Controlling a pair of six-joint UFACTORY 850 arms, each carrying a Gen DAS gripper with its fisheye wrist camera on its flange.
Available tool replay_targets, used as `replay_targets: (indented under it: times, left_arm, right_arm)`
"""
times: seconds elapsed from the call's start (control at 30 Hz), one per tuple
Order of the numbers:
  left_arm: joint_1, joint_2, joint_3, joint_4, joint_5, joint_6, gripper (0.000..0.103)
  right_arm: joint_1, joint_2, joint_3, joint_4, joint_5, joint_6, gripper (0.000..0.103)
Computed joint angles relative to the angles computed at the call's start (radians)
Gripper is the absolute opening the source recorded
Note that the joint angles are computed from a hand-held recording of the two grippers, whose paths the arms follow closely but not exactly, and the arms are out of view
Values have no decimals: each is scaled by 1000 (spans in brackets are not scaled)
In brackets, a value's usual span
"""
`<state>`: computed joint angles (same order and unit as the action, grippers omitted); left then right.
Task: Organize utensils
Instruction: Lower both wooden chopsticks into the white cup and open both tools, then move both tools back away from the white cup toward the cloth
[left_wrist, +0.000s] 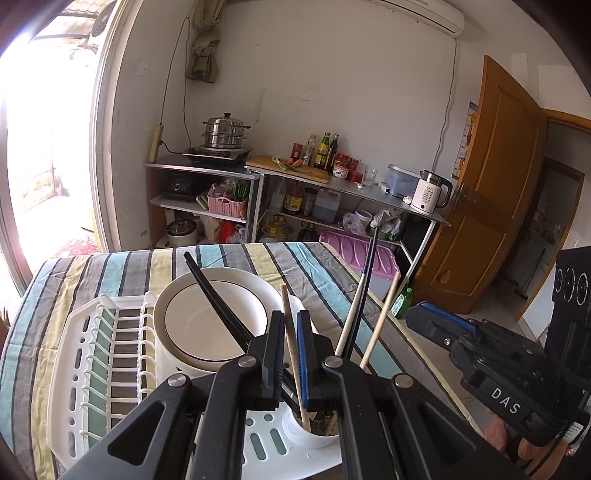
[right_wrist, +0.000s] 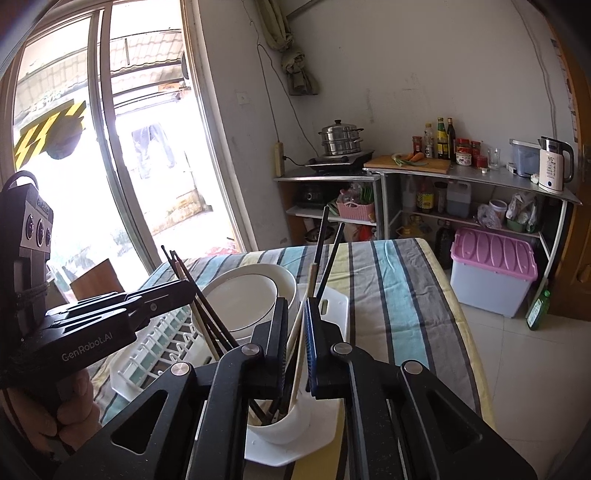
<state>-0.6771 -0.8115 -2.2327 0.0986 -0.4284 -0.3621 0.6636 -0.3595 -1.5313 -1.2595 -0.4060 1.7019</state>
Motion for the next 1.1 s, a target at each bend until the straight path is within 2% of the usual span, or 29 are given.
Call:
replay_targets:
  times: [0.23, 0.37, 0.47, 0.63, 0.77, 0.87, 1.1]
  left_arm:
    - [-9, 113, 180, 67, 62, -57, 6]
    - [-22, 215, 337, 184, 122, -163, 6]
    - [-33, 302, 468, 317, 170, -291, 6]
    - [-56, 439, 678, 618, 216, -600, 6]
    - [-83, 520, 807, 886, 197, -871, 6]
    - [-103, 575, 898, 1016, 174, -1007, 6]
    - [-138, 668, 1055, 1137, 109, -1153, 6]
  right_arm:
    - [24, 45, 60, -59, -15, 75, 12]
    - [59, 83, 113, -107, -57, 127, 12]
    - [88, 115, 158, -137, -79, 165, 12]
    - [146, 158, 223, -177, -122, 216, 13]
    - [191, 185, 268, -193, -154, 252, 13]
    - [223, 202, 299, -206, -169, 282, 15]
    - [288, 221, 356, -189, -191, 311, 17]
